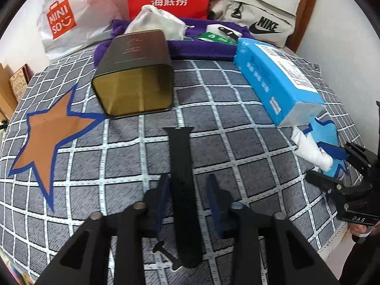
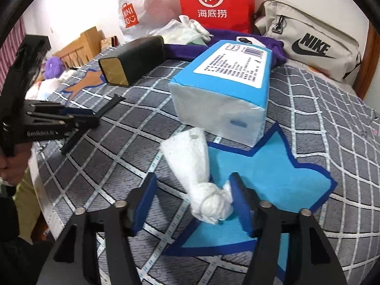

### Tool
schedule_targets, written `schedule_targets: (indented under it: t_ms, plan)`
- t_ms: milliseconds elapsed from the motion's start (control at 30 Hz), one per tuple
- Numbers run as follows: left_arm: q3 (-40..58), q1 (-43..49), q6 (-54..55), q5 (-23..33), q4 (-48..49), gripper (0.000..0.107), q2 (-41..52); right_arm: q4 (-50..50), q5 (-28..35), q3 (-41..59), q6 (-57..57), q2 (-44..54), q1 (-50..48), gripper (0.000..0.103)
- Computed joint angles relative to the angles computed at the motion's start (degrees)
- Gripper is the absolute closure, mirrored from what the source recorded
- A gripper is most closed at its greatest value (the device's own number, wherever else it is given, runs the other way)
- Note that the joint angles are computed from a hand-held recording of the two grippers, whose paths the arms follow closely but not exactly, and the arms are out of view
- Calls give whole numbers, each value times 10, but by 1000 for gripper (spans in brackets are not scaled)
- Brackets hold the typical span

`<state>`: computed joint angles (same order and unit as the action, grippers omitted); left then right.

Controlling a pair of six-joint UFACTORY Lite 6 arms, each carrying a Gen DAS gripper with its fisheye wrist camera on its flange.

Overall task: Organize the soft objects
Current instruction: 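Grasp the black watch strap with the left tool while the right tool grasps the white tissue, then lift the black strap with the left tool while the right tool lifts the white tissue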

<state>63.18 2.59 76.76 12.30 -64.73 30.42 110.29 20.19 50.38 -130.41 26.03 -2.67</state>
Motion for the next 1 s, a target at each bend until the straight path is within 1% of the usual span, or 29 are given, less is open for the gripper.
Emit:
schedule_targets:
  t_ms: [33, 67, 100, 133, 200, 267, 300, 333, 467, 600, 667, 733, 767, 833, 867, 933, 967, 1000]
  plan:
    - [-2, -2, 9, 1, -9, 66, -1, 6, -1, 0, -8, 2, 4, 29]
    - [-5, -6, 19, -3, -20, 65, -2, 11, 1, -1, -16, 3, 7, 25]
    - [-3, -11, 18, -10, -22, 65, 0, 24, 2, -3, -30, 4, 12, 19]
    - [-5, -15, 35, -16, -38, 64, 0, 51, -4, -5, -54, 5, 20, 17]
    - [-4, -15, 46, -15, -52, 63, 0, 123, -20, -13, -121, 1, 38, 15]
    - [-8, -6, 103, -2, -113, 63, 0, 145, -21, -14, -139, 2, 42, 13]
    - [-12, -1, 136, 5, -149, 63, -2, 136, -21, -12, -128, 3, 41, 13]
    - [-14, 1, 149, 9, -164, 63, -2, 122, -21, -9, -113, 3, 39, 13]
    - [-14, 13, 178, 29, -204, 63, 0, 72, -17, 4, -52, 8, 33, 13]
    - [-13, 14, 179, 32, -197, 63, 2, 69, -24, 14, -49, 15, 39, 13]
    - [-21, 8, 197, 18, -206, 65, -4, 62, -34, 14, -50, 12, 41, 16]
    - [-33, 0, 226, -8, -228, 74, -13, 29, -41, 9, -18, 3, 36, 20]
    - [-37, -5, 241, -19, -242, 76, -16, 19, -40, 6, -9, -1, 32, 22]
    - [-39, -12, 265, -39, -269, 81, -18, 25, -42, -1, -14, -7, 27, 32]
    - [-39, -15, 280, -44, -283, 82, -18, 53, -46, -5, -40, -10, 28, 35]
    - [-39, -17, 316, -44, -319, 87, -17, 108, -56, -13, -93, -15, 34, 44]
    - [-38, -16, 309, -43, -314, 87, -16, 122, -57, -16, -106, -18, 35, 48]
    - [-37, -15, 294, -42, -300, 87, -16, 149, -59, -21, -126, -22, 38, 59]
